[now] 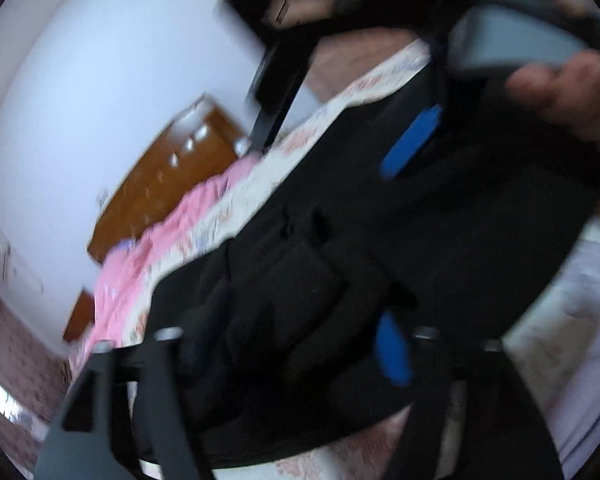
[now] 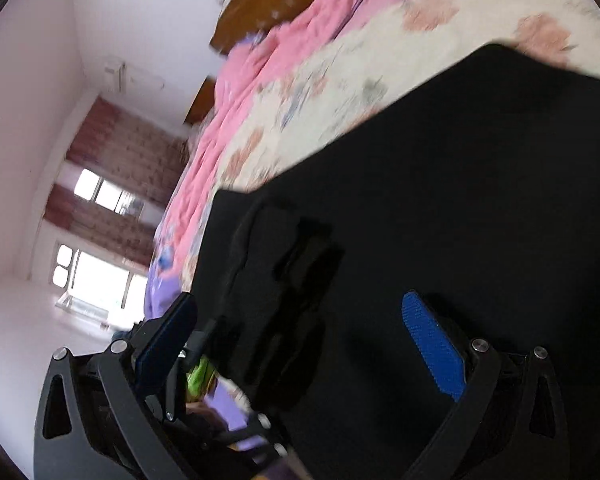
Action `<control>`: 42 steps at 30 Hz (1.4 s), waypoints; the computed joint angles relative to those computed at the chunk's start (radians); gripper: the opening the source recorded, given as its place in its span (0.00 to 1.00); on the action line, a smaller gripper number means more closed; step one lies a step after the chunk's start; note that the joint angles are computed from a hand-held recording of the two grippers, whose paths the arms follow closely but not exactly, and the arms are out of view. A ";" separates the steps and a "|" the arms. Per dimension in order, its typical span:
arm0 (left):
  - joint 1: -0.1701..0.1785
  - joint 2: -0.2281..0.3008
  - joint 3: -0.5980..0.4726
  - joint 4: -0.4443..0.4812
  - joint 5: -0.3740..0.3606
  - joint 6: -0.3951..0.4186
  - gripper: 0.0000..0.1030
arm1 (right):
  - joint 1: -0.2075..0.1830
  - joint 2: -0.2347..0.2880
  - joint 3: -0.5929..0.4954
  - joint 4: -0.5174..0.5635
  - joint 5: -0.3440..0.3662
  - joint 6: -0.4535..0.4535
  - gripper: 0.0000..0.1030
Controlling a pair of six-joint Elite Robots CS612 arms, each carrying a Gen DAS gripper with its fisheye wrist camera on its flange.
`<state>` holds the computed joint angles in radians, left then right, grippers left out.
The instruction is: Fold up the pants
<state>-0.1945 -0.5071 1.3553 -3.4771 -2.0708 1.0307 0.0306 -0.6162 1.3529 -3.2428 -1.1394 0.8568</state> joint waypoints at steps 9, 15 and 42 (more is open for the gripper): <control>0.090 0.015 -0.097 0.067 -0.035 -0.338 0.85 | 0.030 0.022 -0.103 0.256 0.107 -0.117 0.96; 0.124 0.057 -0.191 0.161 0.077 -0.503 0.86 | 0.056 0.047 -0.186 0.379 0.127 -0.173 0.91; 0.084 0.088 -0.280 0.335 0.224 -0.580 0.99 | 0.103 -0.109 0.074 0.047 -0.314 -0.341 0.18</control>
